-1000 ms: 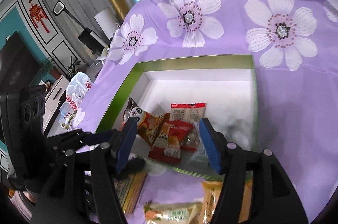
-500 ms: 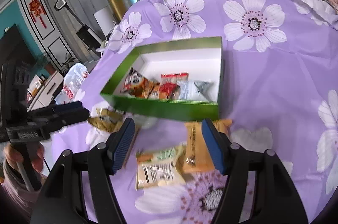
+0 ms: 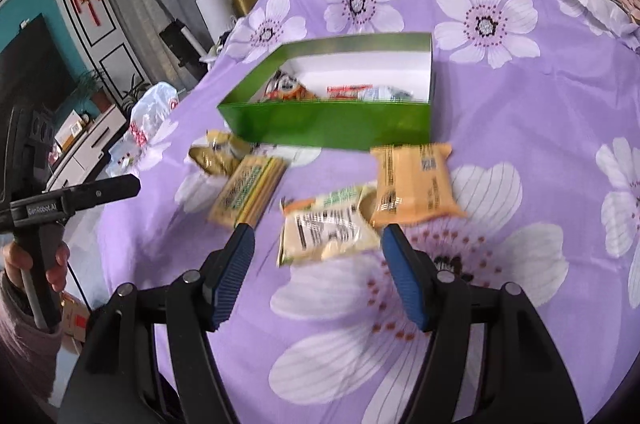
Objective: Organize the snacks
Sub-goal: 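Withdraw the open right tool from the box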
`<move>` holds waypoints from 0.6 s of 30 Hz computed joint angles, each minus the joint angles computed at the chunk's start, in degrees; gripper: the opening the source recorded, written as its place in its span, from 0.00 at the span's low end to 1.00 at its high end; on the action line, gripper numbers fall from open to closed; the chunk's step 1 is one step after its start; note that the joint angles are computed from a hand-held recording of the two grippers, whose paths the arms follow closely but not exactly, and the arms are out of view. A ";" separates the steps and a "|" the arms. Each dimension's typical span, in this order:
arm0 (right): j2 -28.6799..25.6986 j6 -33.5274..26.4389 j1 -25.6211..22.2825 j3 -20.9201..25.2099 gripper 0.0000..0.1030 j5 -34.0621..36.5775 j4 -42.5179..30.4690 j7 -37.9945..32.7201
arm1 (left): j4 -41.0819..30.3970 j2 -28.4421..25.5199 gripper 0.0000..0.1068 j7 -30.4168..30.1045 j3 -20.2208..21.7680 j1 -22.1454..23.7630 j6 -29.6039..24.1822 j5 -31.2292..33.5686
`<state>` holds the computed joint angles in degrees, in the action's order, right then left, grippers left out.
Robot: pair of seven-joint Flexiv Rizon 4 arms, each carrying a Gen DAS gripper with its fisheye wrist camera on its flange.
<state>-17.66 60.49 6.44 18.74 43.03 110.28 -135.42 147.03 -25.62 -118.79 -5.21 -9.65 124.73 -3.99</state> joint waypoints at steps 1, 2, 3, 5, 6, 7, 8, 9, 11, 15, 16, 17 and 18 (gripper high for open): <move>0.08 -0.20 -0.06 -0.01 0.65 0.03 0.33 0.12 | -0.20 -0.52 0.73 -0.38 -0.48 0.19 0.34 0.46; -0.03 -0.50 -0.01 -0.18 0.65 -0.22 0.55 0.47 | -0.54 -0.89 0.73 -0.64 -0.94 0.46 0.24 0.89; -0.10 0.03 0.50 -0.53 0.65 -1.10 1.11 1.31 | -1.22 -1.60 0.73 -1.23 -2.17 1.63 -0.13 2.27; -0.36 2.90 2.16 -1.35 0.65 -4.22 2.76 3.51 | -2.83 -3.22 0.73 -2.80 -4.68 3.54 -1.70 4.21; -0.41 3.74 2.18 -1.25 0.65 -4.97 3.36 3.80 | -3.78 -3.96 0.73 -3.06 -5.44 3.82 -3.02 4.55; -0.56 3.51 1.59 -0.85 0.65 -4.96 3.34 3.60 | -4.56 -4.62 0.73 -3.15 -5.60 3.31 -3.95 4.26; -0.60 3.00 0.80 -0.37 0.65 -4.50 3.22 3.13 | -5.44 -5.38 0.73 -3.62 -6.64 3.87 -5.07 4.62; -0.75 2.45 -0.02 0.03 0.65 -3.80 3.00 2.42 | -6.03 -6.07 0.73 -4.27 -8.03 5.14 -5.70 5.51; -1.03 2.64 -0.26 -0.05 0.65 -4.06 3.06 2.33 | -7.26 -7.43 0.73 -5.86 -10.90 7.62 -7.06 6.97; -1.47 2.03 -0.81 0.08 0.65 -5.08 2.88 2.59 | -9.62 -6.30 0.73 -5.71 -10.82 6.05 -15.12 4.08; -1.51 1.09 -1.20 0.29 0.65 -4.85 2.53 2.44 | -9.93 -6.46 0.73 -5.81 -11.37 6.44 -15.86 3.68; -1.82 -0.86 -2.20 0.63 0.65 -3.78 1.54 1.73 | -10.17 -6.67 0.73 -5.91 -12.01 6.93 -16.24 3.47; -1.98 -2.35 -2.90 0.82 0.65 -2.66 0.85 1.20 | -10.52 -6.91 0.73 -5.97 -12.96 7.70 -16.65 3.44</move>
